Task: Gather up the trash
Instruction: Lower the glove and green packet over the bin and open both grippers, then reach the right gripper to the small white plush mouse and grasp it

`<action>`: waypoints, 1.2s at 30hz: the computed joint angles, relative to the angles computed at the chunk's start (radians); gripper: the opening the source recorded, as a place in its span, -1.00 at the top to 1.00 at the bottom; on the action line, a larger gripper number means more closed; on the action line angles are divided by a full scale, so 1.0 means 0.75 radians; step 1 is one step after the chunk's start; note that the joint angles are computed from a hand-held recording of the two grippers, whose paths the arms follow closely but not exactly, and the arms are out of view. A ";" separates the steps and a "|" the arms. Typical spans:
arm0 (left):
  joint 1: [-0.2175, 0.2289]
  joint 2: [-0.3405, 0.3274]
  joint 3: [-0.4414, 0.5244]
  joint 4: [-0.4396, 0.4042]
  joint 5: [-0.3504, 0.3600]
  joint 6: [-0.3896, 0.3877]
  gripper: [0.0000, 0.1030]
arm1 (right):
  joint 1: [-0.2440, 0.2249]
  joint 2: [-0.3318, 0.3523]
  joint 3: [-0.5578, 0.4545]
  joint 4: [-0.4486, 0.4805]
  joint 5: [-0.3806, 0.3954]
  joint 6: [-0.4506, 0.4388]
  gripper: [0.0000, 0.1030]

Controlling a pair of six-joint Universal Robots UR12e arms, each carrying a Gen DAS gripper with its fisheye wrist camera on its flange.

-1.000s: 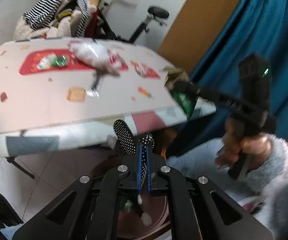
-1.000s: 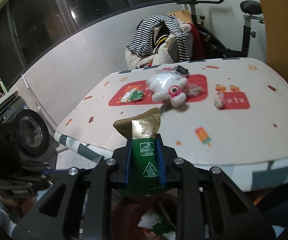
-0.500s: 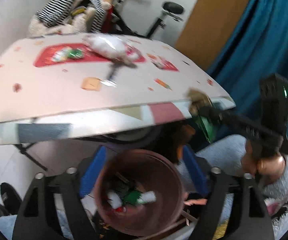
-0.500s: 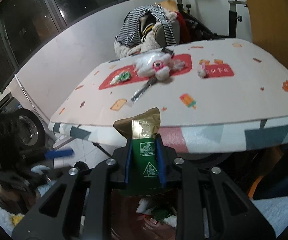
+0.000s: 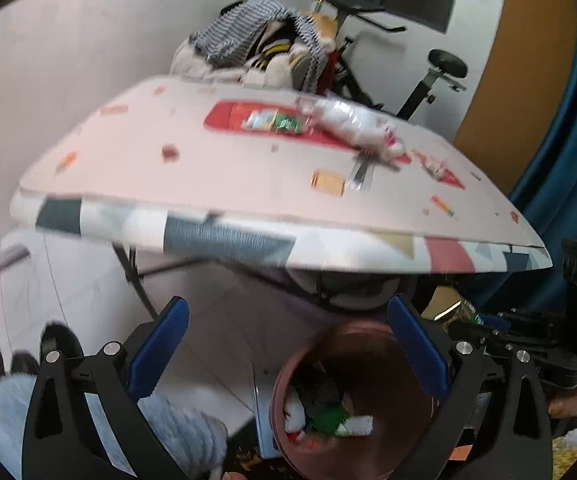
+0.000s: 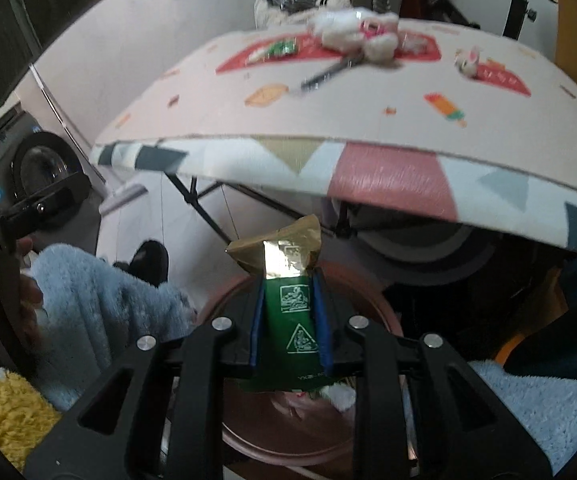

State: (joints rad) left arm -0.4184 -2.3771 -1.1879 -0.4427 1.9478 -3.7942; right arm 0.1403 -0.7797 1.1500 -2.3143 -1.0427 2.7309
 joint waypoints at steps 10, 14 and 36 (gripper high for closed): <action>-0.001 0.003 -0.014 0.021 0.035 -0.014 -0.89 | 0.020 0.014 -0.024 0.075 -0.087 -0.046 0.46; 0.001 0.005 -0.019 0.020 0.034 -0.027 -0.89 | 0.023 0.012 -0.020 0.062 -0.097 -0.047 -0.15; 0.026 -0.048 0.098 0.108 0.074 0.170 -0.89 | -0.038 0.082 -0.153 -0.225 0.002 0.298 -0.89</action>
State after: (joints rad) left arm -0.3988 -2.4131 -1.1145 -0.3616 2.0033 -3.6664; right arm 0.1116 -0.7178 1.0353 -2.4828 -1.0415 2.9542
